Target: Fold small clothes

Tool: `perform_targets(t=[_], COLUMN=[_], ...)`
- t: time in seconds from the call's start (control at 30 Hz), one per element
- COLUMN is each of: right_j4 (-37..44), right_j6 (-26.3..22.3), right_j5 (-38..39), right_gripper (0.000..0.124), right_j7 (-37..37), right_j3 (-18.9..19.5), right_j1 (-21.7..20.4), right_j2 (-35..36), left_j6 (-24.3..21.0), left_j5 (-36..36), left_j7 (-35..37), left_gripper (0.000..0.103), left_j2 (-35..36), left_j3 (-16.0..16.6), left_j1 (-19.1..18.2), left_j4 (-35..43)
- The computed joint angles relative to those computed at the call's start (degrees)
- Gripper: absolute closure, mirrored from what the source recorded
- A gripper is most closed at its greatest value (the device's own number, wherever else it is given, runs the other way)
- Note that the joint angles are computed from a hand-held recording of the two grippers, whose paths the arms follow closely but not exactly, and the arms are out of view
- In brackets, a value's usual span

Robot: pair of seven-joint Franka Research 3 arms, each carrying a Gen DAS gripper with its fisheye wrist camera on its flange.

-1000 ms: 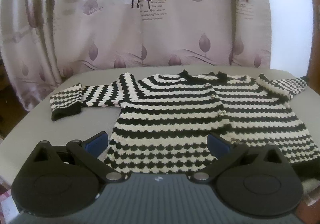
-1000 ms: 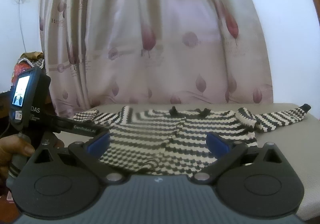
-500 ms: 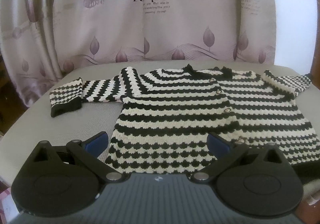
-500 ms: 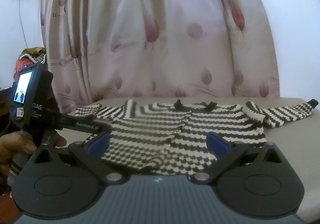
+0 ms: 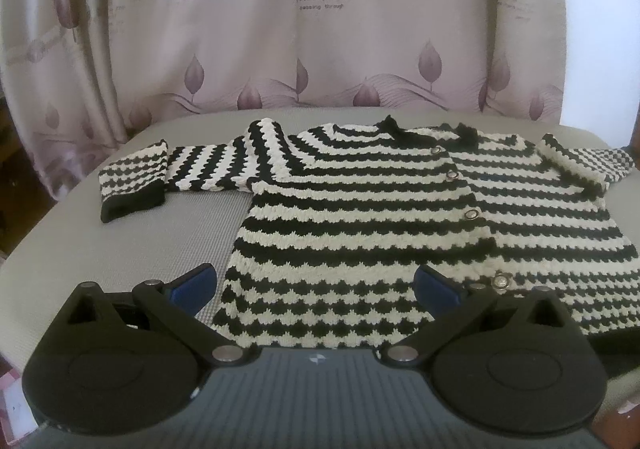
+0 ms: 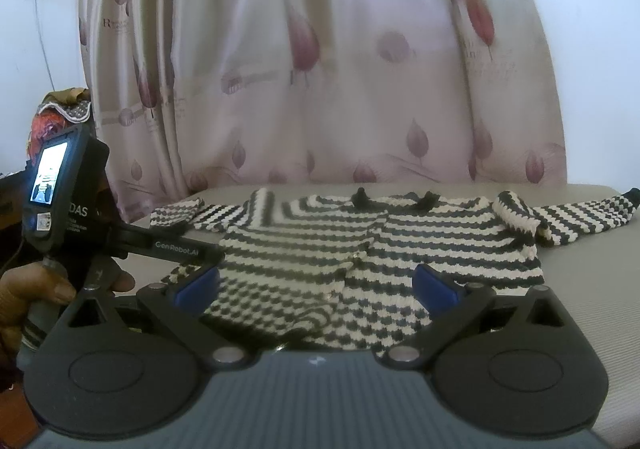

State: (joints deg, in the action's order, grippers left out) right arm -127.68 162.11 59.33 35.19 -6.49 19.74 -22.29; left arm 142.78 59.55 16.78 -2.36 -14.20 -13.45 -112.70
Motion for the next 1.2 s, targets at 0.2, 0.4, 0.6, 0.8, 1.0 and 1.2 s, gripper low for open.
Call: perform_targets(t=[0.2,0.4,0.6,0.8,1.0,1.2], right_j4=[0.9,1.4,2.3,3.5,4.7,6.4], right_j6=[-0.7,-0.7,-1.9,-3.1,-3.8,-5.3], right_j5=[-1.3,-2.4,-4.1,-6.7,-10.8,-13.6], right_gripper=[0.021,0.021,0.021,0.021,0.021,0.021], right_j7=[1.4,2.2,4.9,8.1,12.9,16.8], right_j3=[0.5,0.8,1.2,2.2,3.5,4.3], right_j1=[-0.6,-1.0,-2.1,-3.5,-4.9,-5.5], right_j2=[1.0,1.6,3.2,5.3,7.1,9.2], left_j6=[0.8,4.4,3.1,9.1,21.5,30.3], left_j5=[0.5,7.7,26.8,37.4,29.6,23.0], left_j7=[-0.7,-1.8,-2.2,1.8,16.4,25.6], left_gripper=[0.000,0.000,0.007,0.022,0.027,0.031], left_j2=[0.2,-1.0,0.2,5.7,11.5,15.6], left_j3=[0.7,2.5,4.0,8.0,11.8,14.2], left_j1=[0.7,4.0,7.4,11.2,15.5,17.6], left_j4=[-0.4,-3.3,-3.5,1.7,6.7,9.7])
